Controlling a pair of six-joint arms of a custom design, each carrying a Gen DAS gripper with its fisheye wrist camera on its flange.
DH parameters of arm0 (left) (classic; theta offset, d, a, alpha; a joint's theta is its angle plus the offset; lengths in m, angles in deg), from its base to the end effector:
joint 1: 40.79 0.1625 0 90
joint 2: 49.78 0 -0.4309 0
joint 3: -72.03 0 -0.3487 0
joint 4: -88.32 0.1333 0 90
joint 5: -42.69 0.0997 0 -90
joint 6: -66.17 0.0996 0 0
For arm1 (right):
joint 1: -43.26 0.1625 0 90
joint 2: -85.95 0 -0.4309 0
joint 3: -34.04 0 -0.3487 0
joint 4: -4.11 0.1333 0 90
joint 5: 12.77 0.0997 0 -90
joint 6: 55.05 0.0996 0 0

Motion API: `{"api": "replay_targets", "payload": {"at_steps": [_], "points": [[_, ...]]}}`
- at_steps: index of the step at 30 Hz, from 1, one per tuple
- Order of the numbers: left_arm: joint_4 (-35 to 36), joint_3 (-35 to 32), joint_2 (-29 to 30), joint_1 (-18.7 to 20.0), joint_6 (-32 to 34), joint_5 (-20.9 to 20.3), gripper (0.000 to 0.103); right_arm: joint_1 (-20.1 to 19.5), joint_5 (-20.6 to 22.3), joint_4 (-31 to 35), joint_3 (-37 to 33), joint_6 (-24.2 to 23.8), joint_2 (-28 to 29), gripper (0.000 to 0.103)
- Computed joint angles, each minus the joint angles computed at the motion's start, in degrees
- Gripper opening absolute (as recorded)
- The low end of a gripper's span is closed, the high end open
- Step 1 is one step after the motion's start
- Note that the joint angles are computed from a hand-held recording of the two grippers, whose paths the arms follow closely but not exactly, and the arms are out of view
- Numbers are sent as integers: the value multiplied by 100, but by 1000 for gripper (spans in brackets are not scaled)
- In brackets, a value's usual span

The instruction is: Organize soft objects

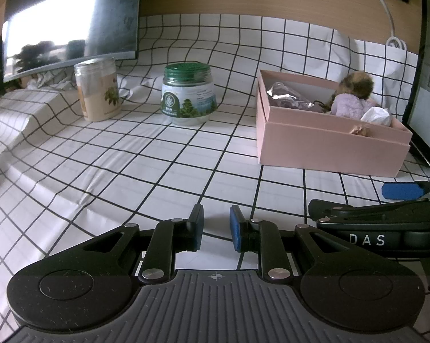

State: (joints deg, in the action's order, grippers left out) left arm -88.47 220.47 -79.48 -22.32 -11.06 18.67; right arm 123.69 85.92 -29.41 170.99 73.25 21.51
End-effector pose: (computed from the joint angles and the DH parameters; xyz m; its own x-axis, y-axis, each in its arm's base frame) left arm -0.1848 -0.2982 -0.0169 -0.7121 -0.1430 -0.6874 0.4992 0.5853 -0.6389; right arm 0.0660 -0.3199 0.0792 -0.6741 -0.3133 0.6689 -0.6848 0.6044 -0.4071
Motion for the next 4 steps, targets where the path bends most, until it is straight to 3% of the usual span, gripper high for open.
{"api": "replay_targets", "payload": {"at_steps": [4], "points": [[-158, -12, 53, -10, 131, -21, 26, -3, -2, 13, -1, -2, -12, 103]]}}
